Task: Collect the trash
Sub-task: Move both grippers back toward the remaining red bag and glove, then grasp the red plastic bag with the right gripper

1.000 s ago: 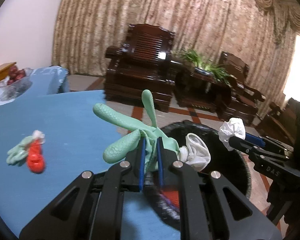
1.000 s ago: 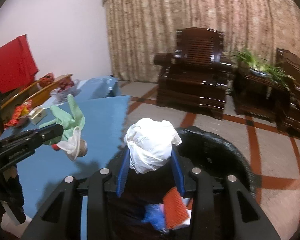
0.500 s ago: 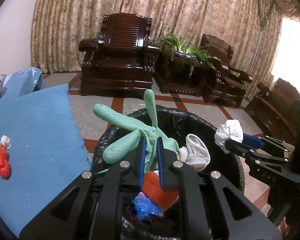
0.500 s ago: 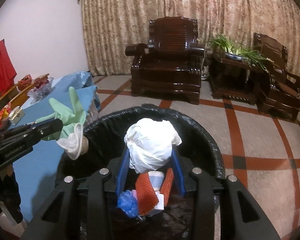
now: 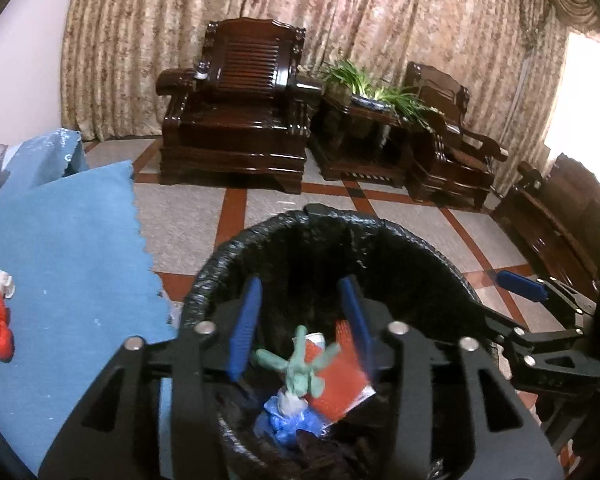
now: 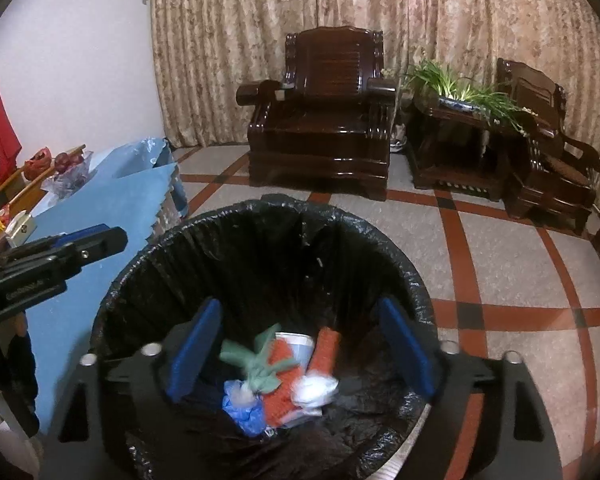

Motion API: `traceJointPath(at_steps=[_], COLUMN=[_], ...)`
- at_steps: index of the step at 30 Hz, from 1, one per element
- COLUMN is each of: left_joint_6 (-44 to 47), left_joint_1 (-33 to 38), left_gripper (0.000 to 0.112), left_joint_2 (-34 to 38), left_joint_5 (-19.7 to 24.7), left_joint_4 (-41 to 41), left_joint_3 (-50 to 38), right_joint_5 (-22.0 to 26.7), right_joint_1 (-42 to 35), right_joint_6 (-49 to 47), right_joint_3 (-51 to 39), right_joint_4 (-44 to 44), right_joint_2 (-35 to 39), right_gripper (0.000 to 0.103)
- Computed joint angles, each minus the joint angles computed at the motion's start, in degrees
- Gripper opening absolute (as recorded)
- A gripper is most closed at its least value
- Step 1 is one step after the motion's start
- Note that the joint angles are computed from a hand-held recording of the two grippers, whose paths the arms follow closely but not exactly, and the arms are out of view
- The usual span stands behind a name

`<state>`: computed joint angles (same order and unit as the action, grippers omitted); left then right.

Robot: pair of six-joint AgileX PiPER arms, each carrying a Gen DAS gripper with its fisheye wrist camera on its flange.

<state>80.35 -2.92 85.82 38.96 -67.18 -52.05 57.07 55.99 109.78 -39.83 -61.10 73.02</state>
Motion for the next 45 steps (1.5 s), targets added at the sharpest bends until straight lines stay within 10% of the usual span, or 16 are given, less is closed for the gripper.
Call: traceJointPath(at_steps=[10,33,45], left_joint_6=[2.03,0.89,-2.16], left_joint_1=[12.83,42.08,46.31], left_gripper=[0.083,0.084,0.084], left_joint_2=[-3.0,12.48,22.24], left_joint_5=[4.74,9.09,6.02], left_joint_4=[0.7,5.88,9.26], left_joint_3=[-0.39,-20.44,-29.12], right_joint_5=[-0.89,-14.48,-14.85], right_joint_1=[1.36,-2.38,-4.18], right_joint_6=[-0.92,-21.6,-43.52], right_joint_3=[-6.05,-44.26,-77.51], right_joint_4=[-2.6,1.06,18.75], right_joint_2=[3.22,33.27,56.66], right_gripper=[0.097,0.097,0.097])
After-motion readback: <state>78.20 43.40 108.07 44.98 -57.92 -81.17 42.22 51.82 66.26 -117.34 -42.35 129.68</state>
